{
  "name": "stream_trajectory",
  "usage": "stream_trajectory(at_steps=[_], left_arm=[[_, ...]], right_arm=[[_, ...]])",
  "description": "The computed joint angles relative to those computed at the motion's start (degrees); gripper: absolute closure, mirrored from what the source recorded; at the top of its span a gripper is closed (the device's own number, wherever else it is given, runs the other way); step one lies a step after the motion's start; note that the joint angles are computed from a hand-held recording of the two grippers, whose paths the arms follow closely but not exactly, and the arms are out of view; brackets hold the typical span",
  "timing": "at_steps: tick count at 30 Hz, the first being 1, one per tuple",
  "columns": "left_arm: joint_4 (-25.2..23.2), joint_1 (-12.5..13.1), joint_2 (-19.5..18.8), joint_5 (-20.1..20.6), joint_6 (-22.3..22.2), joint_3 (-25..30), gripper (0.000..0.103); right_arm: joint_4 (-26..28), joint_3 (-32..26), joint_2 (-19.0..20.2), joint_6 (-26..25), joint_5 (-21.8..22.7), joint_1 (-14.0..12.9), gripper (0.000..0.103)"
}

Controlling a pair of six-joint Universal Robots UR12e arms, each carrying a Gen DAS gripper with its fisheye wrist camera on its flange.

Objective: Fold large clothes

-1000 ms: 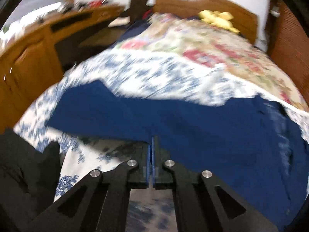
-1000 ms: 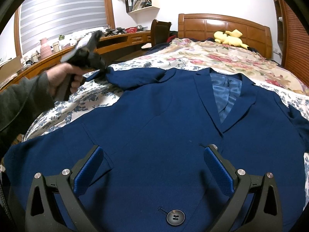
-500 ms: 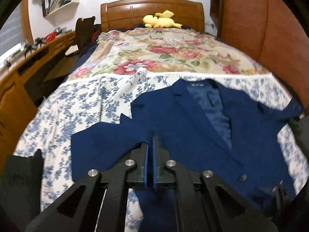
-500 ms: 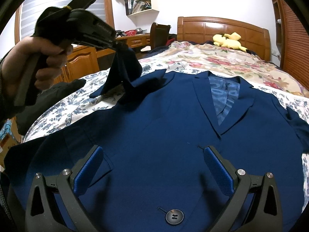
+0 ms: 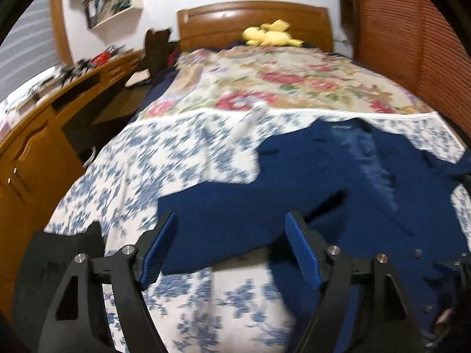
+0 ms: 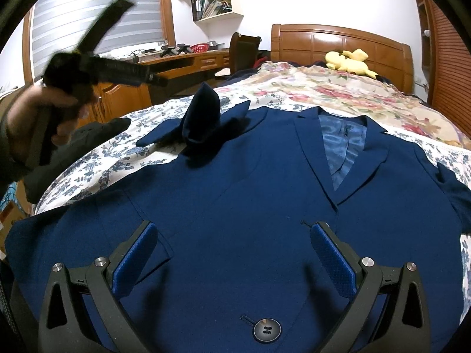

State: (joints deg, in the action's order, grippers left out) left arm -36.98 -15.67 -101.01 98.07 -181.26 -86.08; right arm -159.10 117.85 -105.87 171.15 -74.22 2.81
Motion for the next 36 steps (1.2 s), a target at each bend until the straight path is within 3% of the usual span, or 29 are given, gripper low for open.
stream_trajectory(at_steps=[8,12,21,22,24,26,27,32,36], left_arm=[[-3.34,3.39,-1.87,-0.53,-4.11,-1.68,0.027],[-4.52,4.97,-2.64,-2.67,-7.34,-1.98,0.027],[-5.96,6.67,-3.38,-5.65,-9.99,-2.42,0.027],[-6.2,6.5,-3.39,-5.22,-9.3,-2.34,0.029],[-6.32,6.46,-3.35,-6.76,-7.68,-2.22,0.059],[-8.97,5.49,-3.6,-4.26,-6.88,-0.71,0.086],[-9.89,4.97,-3.62,-3.54,-6.39,0.06,0.091],[-6.26,2.2,-1.89,0.01,-4.65,1.27,0.093],[-4.42,-0.57,-0.6,1.62,-2.8,2.76,0.093]], right_arm=[[0.98,-0.29,0.16,-0.42,0.05,0.08,0.0],[1.52,-0.46,0.19,-0.68,0.27,0.02,0.0],[1.58,-0.57,0.31,-0.75,0.55,-0.12,0.0],[1.49,-0.53,0.31,-0.75,0.52,-0.09,0.0],[1.36,-0.48,0.32,-0.8,0.5,-0.08,0.0],[1.34,-0.44,0.32,-0.89,0.44,-0.02,0.0],[1.16,-0.38,0.3,-0.85,0.46,-0.07,0.0],[0.43,0.03,-0.14,0.3,1.14,-0.61,0.0],[-0.02,1.08,-2.2,2.3,3.58,-2.84,0.0]])
